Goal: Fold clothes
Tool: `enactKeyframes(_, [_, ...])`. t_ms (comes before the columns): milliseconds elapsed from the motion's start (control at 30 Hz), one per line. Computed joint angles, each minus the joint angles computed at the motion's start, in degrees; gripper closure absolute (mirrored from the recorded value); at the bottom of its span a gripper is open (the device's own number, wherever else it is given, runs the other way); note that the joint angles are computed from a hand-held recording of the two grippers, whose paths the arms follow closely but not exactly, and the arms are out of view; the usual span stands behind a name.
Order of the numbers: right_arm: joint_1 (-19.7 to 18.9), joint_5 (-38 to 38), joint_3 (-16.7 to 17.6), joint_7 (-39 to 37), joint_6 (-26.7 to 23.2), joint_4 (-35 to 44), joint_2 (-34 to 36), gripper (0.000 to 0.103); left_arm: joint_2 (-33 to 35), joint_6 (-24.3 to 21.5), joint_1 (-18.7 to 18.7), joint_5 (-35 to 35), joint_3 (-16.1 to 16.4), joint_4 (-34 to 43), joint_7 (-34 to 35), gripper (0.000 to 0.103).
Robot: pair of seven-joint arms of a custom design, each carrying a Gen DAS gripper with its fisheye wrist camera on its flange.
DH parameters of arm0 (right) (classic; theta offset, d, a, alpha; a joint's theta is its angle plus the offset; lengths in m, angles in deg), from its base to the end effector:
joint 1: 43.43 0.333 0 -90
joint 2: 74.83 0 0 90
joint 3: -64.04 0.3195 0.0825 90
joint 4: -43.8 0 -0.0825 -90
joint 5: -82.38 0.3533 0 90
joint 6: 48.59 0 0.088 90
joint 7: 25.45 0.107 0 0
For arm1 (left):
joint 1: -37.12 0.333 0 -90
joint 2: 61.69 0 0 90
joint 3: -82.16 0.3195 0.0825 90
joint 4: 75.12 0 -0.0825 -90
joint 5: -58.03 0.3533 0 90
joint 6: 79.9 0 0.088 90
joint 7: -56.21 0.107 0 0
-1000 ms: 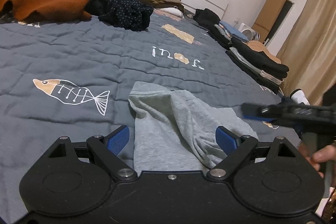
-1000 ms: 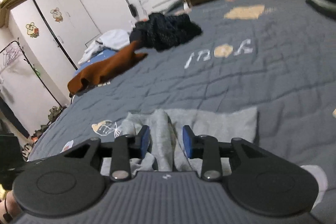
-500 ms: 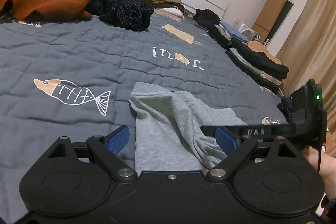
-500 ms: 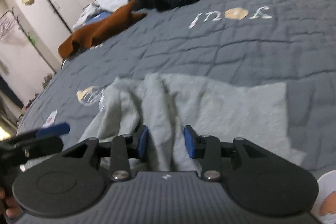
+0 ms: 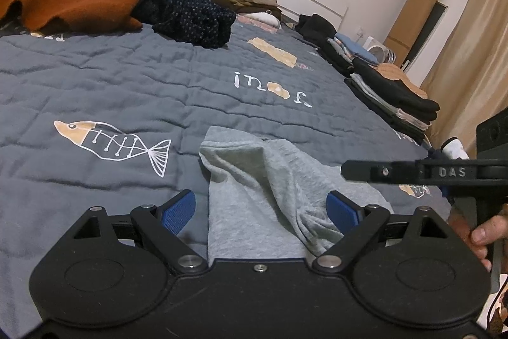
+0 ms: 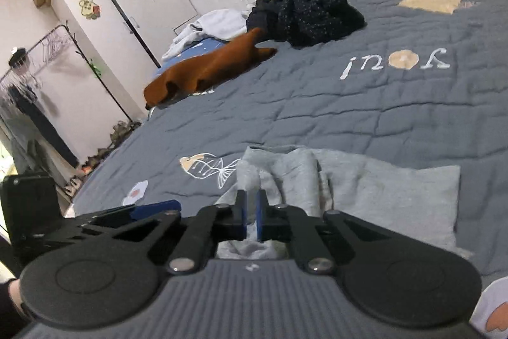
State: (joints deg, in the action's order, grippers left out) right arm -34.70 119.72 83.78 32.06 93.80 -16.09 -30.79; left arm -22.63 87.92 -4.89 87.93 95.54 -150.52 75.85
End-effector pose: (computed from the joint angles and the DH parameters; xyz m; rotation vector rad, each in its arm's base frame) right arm 0.7282 0.2681 0.4888 -1.8341 1.0979 0.0272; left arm 0.6162 -0.4380 0.4611 -1.8734 1.6221 -1.2569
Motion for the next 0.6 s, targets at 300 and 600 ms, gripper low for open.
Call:
enactKeyframes(300, [3.1, -12.2, -6.1, 12.7, -1.1, 4.5, 4.4, 0.093, -0.2, -0.1, 0.1, 0.0, -0.4, -0.3, 0.4, 0.014])
enactKeyframes(600, [2.8, -12.6, -3.0, 5.6, -5.4, 4.8, 4.3, 0.093, 0.0, -0.1, 0.2, 0.0, -0.5, 0.1, 0.2, 0.014])
